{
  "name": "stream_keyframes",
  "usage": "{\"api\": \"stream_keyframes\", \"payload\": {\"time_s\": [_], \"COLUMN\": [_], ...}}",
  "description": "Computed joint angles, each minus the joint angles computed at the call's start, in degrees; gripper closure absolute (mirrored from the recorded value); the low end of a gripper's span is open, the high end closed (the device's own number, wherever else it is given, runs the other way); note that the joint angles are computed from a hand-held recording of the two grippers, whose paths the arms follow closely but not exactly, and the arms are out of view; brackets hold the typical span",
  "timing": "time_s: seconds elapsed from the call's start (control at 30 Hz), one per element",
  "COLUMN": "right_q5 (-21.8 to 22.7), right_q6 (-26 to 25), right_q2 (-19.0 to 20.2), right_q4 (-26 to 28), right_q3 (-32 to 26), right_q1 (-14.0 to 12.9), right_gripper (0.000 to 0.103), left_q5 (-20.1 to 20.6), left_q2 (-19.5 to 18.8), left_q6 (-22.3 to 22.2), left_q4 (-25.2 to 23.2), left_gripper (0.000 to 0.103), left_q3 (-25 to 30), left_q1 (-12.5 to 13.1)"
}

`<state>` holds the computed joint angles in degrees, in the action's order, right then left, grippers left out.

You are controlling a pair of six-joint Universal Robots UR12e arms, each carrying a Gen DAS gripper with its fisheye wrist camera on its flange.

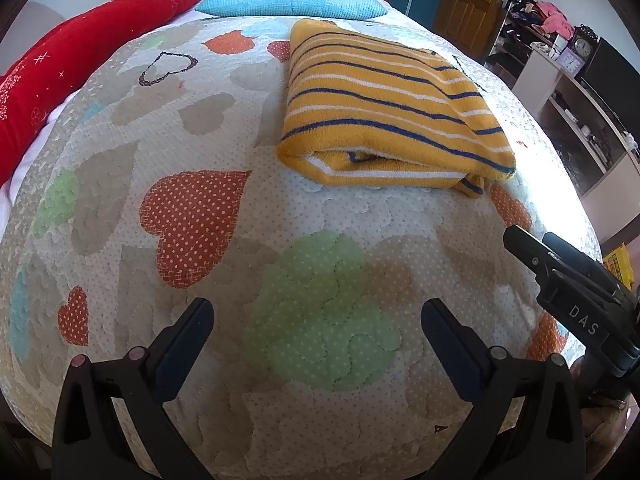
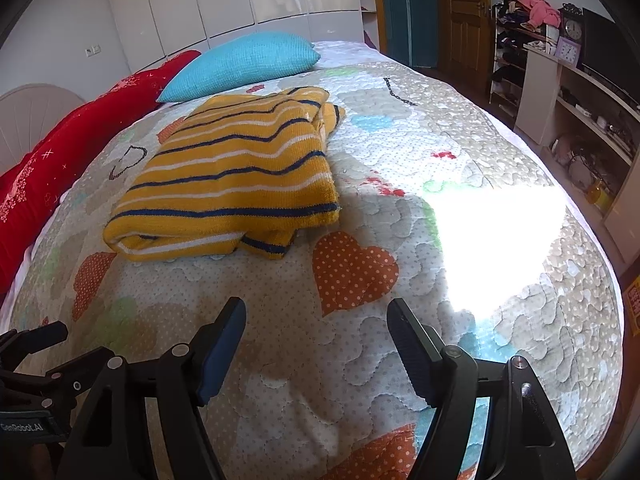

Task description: Fold small clothes

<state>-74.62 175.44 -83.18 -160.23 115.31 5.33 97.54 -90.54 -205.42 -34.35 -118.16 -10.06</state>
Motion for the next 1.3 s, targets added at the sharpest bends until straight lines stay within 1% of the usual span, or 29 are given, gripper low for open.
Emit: {"api": "stream_keyframes", "payload": {"time_s": [0.6, 1.03, 1.3], "right_q5": [-0.12, -1.96, -2.24], "right_q6": [0.27, 0.00, 0.38], "right_q2": [-0.70, -1.20, -1.13], "right_q4": [-0.43, -0.83, -0.43], "right_q3": [0.63, 1.24, 1.27], "right_q1": [-0.27, 0.17, 0.07], "right_gripper": [0.024, 0.023, 0.023], "left_q5": [-0.56, -0.35, -0.16], "left_q2": [0.06, 0.14, 0.28], "left_q6": [-0.33, -0.55, -0.61], "left_q4": [-0.86, -1.05, -1.24], "left_gripper": [0.000, 0.000, 0.000], "left_q3": [-0.04, -0.13, -0.25], "left_q1": [-0.13, -0.36, -0.46]}}
